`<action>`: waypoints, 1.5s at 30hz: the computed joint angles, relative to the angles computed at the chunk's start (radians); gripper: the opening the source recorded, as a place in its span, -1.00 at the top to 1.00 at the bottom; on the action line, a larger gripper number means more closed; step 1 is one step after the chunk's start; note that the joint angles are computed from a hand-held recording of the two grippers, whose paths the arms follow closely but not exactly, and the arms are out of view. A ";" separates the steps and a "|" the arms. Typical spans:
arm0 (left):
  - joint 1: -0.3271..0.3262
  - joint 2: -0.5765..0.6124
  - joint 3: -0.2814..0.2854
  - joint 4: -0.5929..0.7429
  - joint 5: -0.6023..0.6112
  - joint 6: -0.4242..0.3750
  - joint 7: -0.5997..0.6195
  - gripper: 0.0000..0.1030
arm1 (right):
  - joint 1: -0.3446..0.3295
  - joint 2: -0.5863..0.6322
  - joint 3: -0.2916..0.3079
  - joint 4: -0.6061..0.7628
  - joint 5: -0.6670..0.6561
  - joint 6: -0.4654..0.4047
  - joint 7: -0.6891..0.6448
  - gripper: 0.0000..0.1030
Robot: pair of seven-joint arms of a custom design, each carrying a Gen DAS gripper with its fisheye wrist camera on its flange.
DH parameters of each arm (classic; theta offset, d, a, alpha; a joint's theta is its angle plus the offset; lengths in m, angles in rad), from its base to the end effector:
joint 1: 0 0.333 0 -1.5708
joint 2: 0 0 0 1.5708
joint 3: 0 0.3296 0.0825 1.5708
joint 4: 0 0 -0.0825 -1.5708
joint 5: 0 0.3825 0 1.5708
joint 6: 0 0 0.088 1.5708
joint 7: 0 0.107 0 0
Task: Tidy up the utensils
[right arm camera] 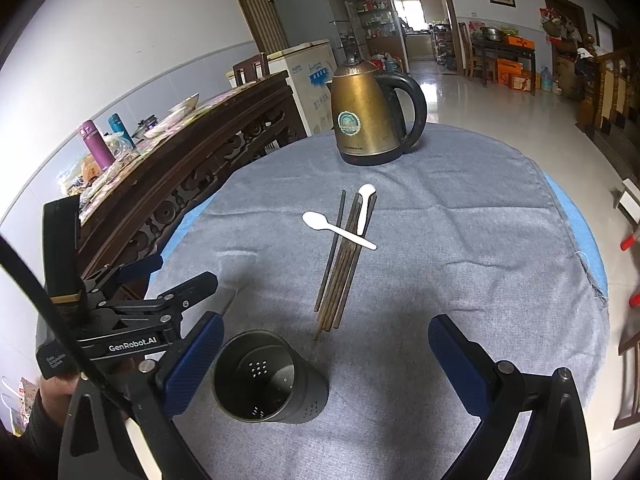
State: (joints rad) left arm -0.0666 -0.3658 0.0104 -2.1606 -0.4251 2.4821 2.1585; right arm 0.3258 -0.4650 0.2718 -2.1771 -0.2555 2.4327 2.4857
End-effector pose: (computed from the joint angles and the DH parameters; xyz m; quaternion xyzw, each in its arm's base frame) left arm 0.4856 -0.0249 0.6385 -0.5130 0.7722 -0.3194 0.1964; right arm 0.3645 0.2800 0.6611 -0.5982 0.7069 -0.1816 0.3309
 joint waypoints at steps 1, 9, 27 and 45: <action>0.001 0.001 0.000 0.002 0.002 -0.002 -0.001 -1.00 | 0.000 0.001 0.000 0.001 -0.001 0.000 0.000 -1.00; -0.006 0.005 0.001 -0.002 -0.008 0.025 0.015 -1.00 | 0.003 0.007 -0.005 0.004 0.003 0.004 -0.009 -1.00; 0.030 0.094 0.012 0.080 -0.086 -0.105 -0.046 -1.00 | 0.008 0.028 -0.035 0.014 0.040 0.006 -0.051 -1.00; 0.172 0.388 -0.042 0.347 -0.042 -0.394 -0.300 -1.00 | -0.059 0.523 -0.229 0.484 0.443 -0.242 -0.380 -0.81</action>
State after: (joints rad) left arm 0.1052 0.0220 -0.0319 -1.8132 -0.4667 2.0884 1.8584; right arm 0.2666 0.0584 0.0425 -1.6934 0.1874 2.1906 2.1057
